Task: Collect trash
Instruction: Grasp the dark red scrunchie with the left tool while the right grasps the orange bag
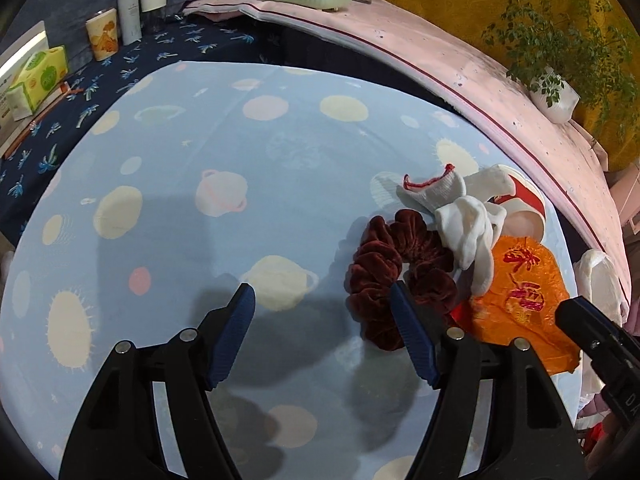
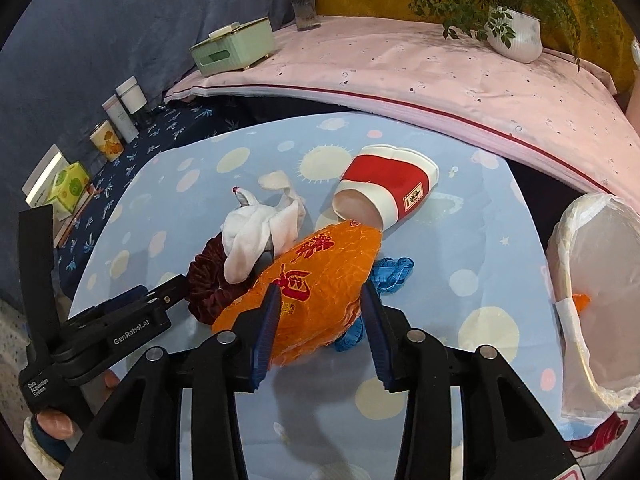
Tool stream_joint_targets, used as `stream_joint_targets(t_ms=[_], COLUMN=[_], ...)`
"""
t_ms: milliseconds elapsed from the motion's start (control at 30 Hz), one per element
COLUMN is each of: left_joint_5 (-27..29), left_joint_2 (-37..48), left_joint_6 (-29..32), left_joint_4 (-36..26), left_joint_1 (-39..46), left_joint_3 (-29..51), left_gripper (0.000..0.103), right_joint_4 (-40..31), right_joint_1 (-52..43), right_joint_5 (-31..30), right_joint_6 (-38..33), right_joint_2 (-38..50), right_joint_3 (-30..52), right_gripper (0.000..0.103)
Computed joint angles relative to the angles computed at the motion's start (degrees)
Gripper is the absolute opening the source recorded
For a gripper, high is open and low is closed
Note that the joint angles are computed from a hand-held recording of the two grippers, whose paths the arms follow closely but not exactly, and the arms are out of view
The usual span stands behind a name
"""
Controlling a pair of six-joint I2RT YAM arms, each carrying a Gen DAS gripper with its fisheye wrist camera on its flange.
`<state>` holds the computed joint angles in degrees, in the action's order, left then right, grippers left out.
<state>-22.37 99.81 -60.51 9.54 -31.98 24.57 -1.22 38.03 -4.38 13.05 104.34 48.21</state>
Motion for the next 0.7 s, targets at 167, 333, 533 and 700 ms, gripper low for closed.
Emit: stream_joint_targets(t_ms=[167,333,533,700], left_joint_5=[2.33,2.82,4.59,2.86], left_joint_2=[4.05,5.88,5.24,3.05], left_joint_6=[1.83,2.79,3.72,2.29], left_joint_4=[2.98,3.73,4.45,1.9], left_joint_1=[1.14,1.01,1.21,-0.69], left_joint_3=[1.69,2.97,2.99,3.12], left_gripper=[0.061,0.049,0.018,0.014], right_joint_4=[-0.13,0.36,1.4,1.08], right_joint_1=[0.43,0.45,0.94,1.36], right_joint_5=[-0.47,-0.85,-1.08,-1.15], right_joint_6=[-0.29,-0.63,-0.73,-1.04], right_joint_2=[2.48,3.07,0.84,-3.31], right_joint_3=[0.99,0.84,-0.41,-1.37], right_gripper=[0.016,0.009,0.005,0.004])
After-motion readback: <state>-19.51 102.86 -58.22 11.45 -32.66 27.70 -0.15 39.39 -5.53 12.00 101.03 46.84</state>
